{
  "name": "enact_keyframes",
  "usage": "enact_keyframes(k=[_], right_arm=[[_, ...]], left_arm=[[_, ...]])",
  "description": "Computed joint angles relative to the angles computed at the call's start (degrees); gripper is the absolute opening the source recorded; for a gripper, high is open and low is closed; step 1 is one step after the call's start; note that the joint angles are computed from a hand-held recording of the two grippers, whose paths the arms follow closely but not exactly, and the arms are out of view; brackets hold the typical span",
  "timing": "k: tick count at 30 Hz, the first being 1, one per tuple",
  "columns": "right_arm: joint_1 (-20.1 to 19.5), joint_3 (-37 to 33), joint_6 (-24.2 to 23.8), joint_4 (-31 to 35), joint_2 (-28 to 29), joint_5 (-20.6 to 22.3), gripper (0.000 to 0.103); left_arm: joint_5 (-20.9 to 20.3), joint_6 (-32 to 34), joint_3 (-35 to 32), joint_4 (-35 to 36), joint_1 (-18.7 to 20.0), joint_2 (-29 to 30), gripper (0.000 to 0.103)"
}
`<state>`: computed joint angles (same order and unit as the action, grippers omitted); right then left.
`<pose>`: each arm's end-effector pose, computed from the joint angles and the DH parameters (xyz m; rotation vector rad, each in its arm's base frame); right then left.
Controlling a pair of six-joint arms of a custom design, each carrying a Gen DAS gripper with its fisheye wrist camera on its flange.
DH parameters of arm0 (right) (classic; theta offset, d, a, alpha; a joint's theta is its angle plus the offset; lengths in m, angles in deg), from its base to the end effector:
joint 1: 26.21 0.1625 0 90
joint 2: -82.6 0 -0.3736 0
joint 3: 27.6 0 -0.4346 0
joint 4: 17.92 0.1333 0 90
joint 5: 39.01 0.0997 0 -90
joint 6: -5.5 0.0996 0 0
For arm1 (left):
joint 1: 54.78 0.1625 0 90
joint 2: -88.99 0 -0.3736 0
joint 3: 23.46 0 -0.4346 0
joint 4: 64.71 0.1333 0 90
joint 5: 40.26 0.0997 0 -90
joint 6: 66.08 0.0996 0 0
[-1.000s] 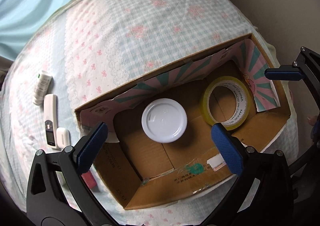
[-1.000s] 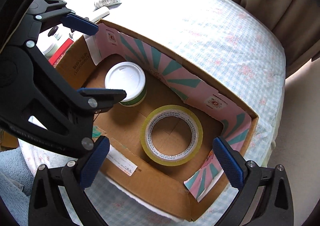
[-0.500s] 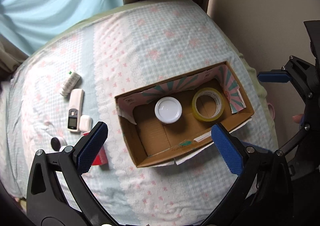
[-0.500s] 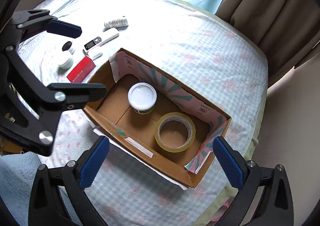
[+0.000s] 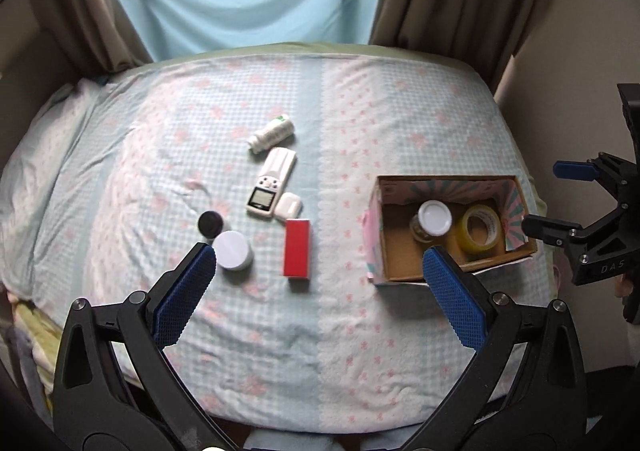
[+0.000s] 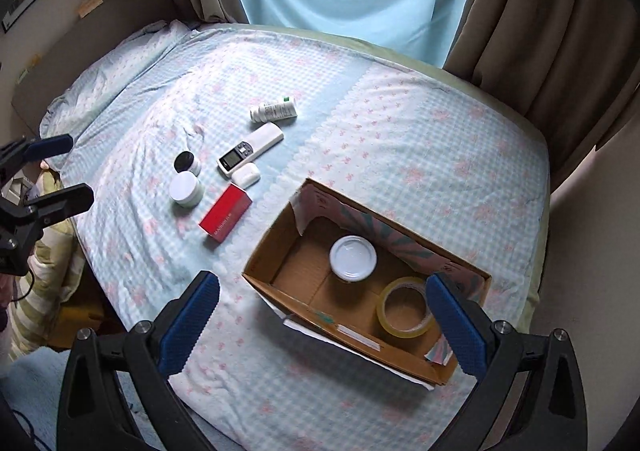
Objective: Organize rigid objects
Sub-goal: 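Grasp the black-lidded jar with the left tool while the right tool grasps the red box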
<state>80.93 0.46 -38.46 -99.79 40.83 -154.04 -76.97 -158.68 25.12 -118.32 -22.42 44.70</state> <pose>0.3255 -0.7461 0.4343 1.3445 -2.3354 -0.0110 -0.5090 -0.5748 0.2807 -0.2597 2.1325 -0.8231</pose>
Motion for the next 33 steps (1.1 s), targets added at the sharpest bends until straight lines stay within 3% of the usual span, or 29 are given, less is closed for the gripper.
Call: enact_keyframes(k=[4, 7, 16, 20, 25, 28, 33], right_arm=[[2.3, 6.0, 4.6, -2.6, -2.1, -0.5, 0.103], [3.7, 11.0, 9.5, -5.0, -3.6, 0.0, 0.103], [7.4, 22.8, 31.3, -11.6, -4.8, -0.8, 0.103], [8.9, 25.9, 40.0, -14.8, -3.8, -2.9, 0.103], [9.8, 27.7, 47.7, -17.6, -1.4, -6.3, 0.103], [10.0, 27.7, 50.1, -17.8, 0.5, -8.8, 0.103], [9.3, 26.4, 52.1, -16.9, 4.0, -12.2, 0.103]], left_arm=[[-0.7, -6.1, 9.0, 1.6, 0.0, -8.4, 0.103], [-1.3, -7.2, 14.9, 0.8, 0.7, -14.3, 0.103], [-2.9, -0.8, 24.8, -2.2, 5.2, -26.7, 0.103], [-4.1, 6.7, 30.1, -9.9, 9.1, -32.1, 0.103], [-7.7, 17.1, 34.6, -21.7, 15.6, -34.5, 0.103], [-9.9, 21.6, 36.1, -28.5, 18.9, -34.0, 0.103], [-12.0, 24.4, 36.8, -34.0, 23.4, -31.2, 0.103]])
